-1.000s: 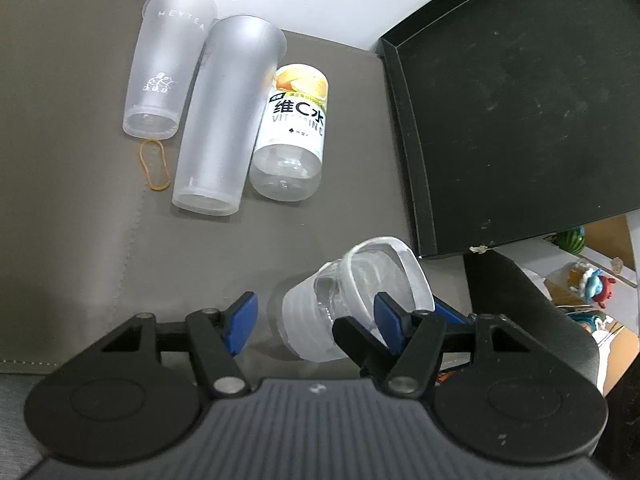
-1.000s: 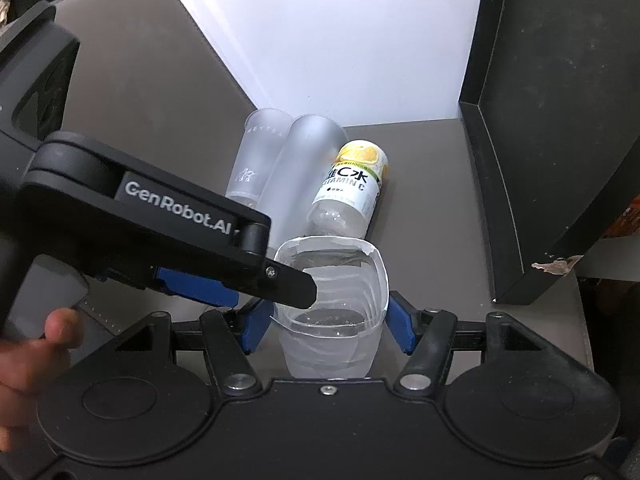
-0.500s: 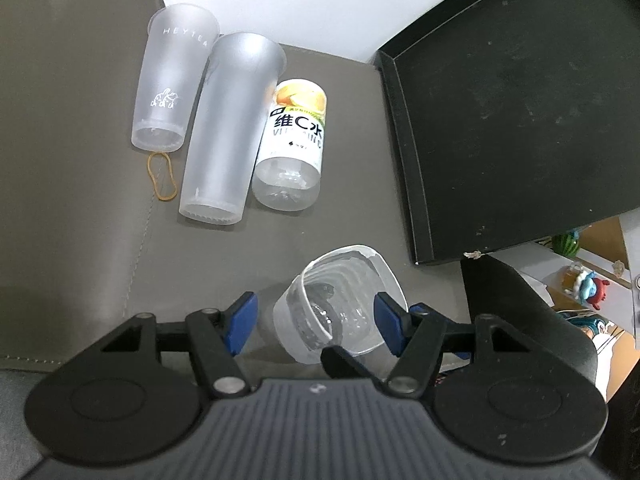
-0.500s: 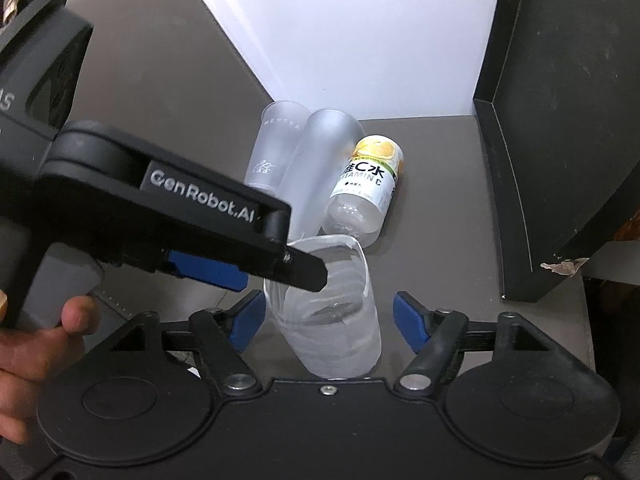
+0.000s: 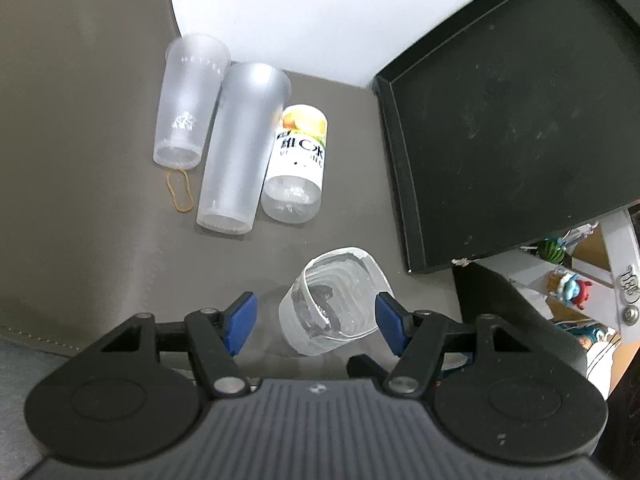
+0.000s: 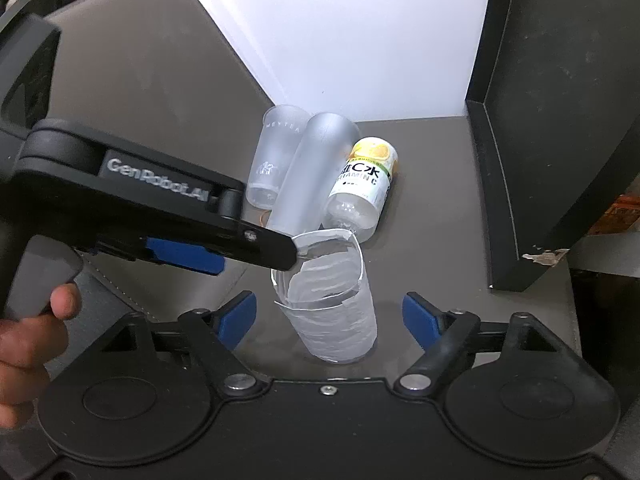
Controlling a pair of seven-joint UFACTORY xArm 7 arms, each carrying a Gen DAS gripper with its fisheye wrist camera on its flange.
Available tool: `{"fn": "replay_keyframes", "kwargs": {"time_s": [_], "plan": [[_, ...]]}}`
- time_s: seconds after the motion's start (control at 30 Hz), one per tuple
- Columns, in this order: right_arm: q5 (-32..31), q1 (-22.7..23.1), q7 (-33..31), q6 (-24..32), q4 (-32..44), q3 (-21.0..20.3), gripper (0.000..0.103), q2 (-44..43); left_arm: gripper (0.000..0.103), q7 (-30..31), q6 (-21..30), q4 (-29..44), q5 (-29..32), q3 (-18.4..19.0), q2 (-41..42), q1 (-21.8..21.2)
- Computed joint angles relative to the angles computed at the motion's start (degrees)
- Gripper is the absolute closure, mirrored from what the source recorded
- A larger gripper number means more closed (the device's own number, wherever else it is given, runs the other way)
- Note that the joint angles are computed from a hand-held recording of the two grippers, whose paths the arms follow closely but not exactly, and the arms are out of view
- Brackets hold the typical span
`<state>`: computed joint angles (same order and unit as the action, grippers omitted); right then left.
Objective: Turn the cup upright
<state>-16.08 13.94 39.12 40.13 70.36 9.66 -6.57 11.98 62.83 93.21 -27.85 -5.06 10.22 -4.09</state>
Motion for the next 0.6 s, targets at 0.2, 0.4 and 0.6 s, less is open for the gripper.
{"fn": "replay_keyframes", "kwargs": {"time_s": [0.2,0.4,0.6], "plan": [[-0.67,-0.26,1.30,0.92,-0.61,0.45,0.016,-2.01,0.037,1.31,-2.24,-2.64,-0.87,0.49,-3.29,0.32],[-0.71,-0.37,1.43,1.67,-1.15,1.07,0.008,-3.94,0.028,2.73,-3.12,-6.35,-1.72,1.32,-6.93,0.19],[-1.68,-0.92,2.39,1.93,-1.62,1.82,0.006,-5.76,0.023,4.19,-5.15,-10.34,-2.08,2.13,-10.85,-0.33]]}}
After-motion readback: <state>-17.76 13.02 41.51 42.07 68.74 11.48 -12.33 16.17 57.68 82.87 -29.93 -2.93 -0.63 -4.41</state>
